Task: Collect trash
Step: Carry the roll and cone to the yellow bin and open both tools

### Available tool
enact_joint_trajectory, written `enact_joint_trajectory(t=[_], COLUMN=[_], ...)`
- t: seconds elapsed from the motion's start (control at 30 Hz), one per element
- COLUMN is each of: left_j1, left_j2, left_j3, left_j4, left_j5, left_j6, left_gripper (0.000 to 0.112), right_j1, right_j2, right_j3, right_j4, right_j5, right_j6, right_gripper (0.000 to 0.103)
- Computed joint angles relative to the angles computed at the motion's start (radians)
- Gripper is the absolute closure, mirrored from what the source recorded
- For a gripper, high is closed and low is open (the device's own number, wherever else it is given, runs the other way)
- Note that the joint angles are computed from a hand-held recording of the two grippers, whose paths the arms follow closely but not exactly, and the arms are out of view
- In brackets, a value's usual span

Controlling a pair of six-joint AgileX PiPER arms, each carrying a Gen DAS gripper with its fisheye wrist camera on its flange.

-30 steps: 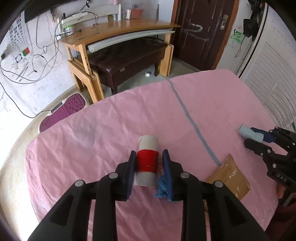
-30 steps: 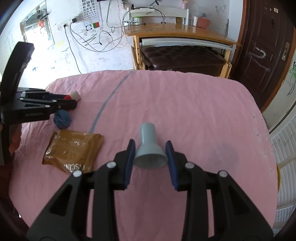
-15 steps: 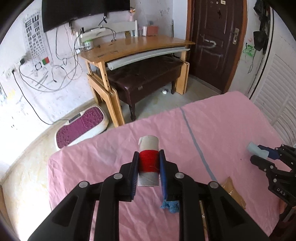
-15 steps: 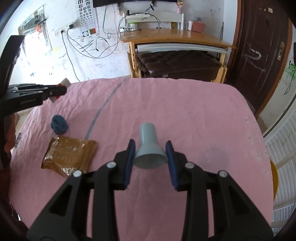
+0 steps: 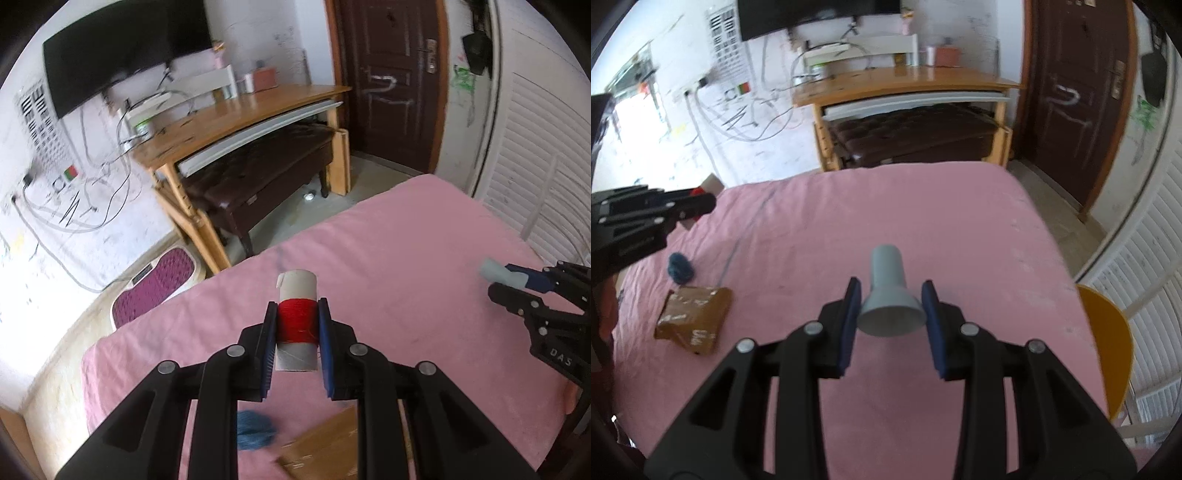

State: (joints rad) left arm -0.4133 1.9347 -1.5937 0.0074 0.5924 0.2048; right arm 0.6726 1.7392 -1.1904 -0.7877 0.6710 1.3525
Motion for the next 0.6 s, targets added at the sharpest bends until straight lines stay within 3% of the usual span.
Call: enact_joint_trajectory(t=[0.17, 0.43, 0.6], left_j1=[-0.100, -0.250, -0.309], left_j2=[0.006, 0.080, 0.184], left_j3=[-0.017, -0.146, -0.359], left_j4=[0.094, 0.177, -0.010], left_j5=[0.000, 0.071, 0.213], left_j6=[-0.094, -0.201, -0.105], left_gripper=[0.096, 0.096, 0.096], right_j1=[-0.039, -0.123, -0.219], right_j2=[-0.087, -0.244, -0.368], right_j3=[0.114, 0.297, 0.435], right_j4=[-0.057, -0.158, -0.205], right_j5=[-0.021, -0.052, -0.072], right_j6=[0.079, 0.169, 0.197], right_gripper=[0.071, 0.071, 0.071])
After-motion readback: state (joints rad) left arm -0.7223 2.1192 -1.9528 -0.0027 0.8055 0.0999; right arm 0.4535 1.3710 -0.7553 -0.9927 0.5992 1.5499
